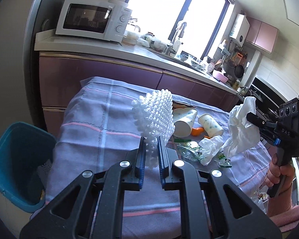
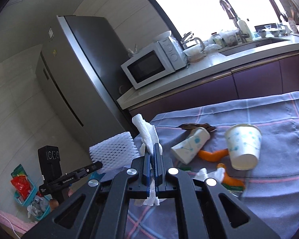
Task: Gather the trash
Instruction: 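Grasp a white foam net with the left tool while the right tool grasps a tissue, then carry both items to the teal bin and open both tools over it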
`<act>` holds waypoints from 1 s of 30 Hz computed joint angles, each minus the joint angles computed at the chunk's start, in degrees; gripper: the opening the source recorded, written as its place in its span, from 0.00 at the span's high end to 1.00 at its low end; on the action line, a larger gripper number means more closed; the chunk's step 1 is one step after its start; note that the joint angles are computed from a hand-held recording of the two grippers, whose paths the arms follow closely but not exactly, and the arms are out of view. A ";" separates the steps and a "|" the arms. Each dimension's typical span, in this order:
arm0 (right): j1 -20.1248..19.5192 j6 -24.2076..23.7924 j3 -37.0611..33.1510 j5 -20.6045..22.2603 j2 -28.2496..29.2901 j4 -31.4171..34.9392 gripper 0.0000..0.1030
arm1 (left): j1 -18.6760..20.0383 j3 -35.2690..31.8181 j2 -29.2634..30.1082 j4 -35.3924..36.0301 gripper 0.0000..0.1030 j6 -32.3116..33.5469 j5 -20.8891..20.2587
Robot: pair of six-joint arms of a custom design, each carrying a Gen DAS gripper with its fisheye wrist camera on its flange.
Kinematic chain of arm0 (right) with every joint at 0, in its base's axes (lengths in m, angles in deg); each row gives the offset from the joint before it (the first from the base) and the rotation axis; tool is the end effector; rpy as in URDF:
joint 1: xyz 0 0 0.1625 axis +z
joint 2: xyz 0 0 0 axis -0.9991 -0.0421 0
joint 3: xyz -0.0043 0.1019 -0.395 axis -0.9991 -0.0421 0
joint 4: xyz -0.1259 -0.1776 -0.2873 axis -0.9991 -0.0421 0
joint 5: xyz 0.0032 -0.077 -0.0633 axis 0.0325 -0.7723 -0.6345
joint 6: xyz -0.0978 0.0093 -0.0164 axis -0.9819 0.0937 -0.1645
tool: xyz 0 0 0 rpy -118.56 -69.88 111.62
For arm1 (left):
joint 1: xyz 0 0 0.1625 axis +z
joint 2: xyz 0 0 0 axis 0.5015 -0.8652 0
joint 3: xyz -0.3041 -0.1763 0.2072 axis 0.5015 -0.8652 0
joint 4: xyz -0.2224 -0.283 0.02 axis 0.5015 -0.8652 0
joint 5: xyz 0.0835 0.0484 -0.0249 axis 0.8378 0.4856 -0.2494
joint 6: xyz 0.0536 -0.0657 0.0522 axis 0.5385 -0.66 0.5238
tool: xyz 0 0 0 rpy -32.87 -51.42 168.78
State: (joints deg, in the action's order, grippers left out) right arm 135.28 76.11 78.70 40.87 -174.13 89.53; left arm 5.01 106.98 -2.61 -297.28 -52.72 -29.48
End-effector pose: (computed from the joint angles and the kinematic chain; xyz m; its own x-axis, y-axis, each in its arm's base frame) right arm -0.0105 -0.2983 0.2947 -0.9509 -0.2192 0.2183 -0.3034 0.5222 -0.7970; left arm -0.2297 -0.3811 0.0242 -0.8230 0.4782 -0.3066 0.5644 0.6270 -0.5369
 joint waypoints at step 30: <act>38.63 14.85 -34.15 20.11 48.47 4.19 0.97 | 15.22 15.10 -13.29 -5.41 0.88 -6.92 15.49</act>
State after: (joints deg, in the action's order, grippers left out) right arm 173.91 90.97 44.54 60.99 -125.66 93.72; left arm 20.23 122.09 -15.90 -302.69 -59.65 -13.99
